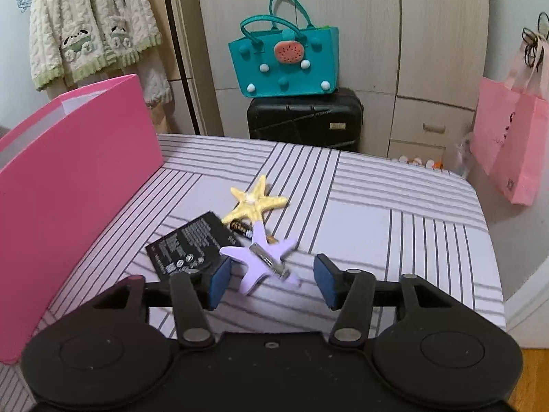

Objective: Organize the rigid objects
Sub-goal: 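Return the right tool to the table and grasp the purple starfish, then carry the purple starfish into the pink box and release it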

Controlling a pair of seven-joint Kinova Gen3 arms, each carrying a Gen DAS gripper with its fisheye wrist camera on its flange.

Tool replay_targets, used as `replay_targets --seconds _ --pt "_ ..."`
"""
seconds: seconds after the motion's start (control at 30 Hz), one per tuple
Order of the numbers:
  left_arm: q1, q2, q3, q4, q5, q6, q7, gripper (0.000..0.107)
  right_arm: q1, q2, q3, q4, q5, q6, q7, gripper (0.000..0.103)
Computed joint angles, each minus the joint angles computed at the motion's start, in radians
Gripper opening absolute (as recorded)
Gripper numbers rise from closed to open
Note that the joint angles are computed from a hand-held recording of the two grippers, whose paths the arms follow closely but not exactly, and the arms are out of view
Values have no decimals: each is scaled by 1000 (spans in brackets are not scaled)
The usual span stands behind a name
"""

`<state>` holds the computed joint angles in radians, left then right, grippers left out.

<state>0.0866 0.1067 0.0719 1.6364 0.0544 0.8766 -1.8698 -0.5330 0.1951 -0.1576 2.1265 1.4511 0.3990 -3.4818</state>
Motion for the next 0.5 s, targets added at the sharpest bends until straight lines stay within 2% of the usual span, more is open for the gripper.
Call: replay_targets --seconds 0.17,0.2,0.23,0.3,0.5 --pt "-4 -5 -1 8 11 -8 -15 10 -33 24 -2 -24 -17 64 38 65" --pt "-5 -5 -1 9 14 -8 -17 10 -38 25 -1 -22 -11 71 29 62" --pt "-6 -5 -1 10 16 -10 -20 10 -36 21 0 -14 12 63 11 50" --pt "-6 -5 -1 10 16 -10 -21 10 -33 15 -7 -10 15 58 4 38" --pt "-12 -5 -2 8 28 -10 -39 10 -52 1 -21 -4 -12 99 -13 37"
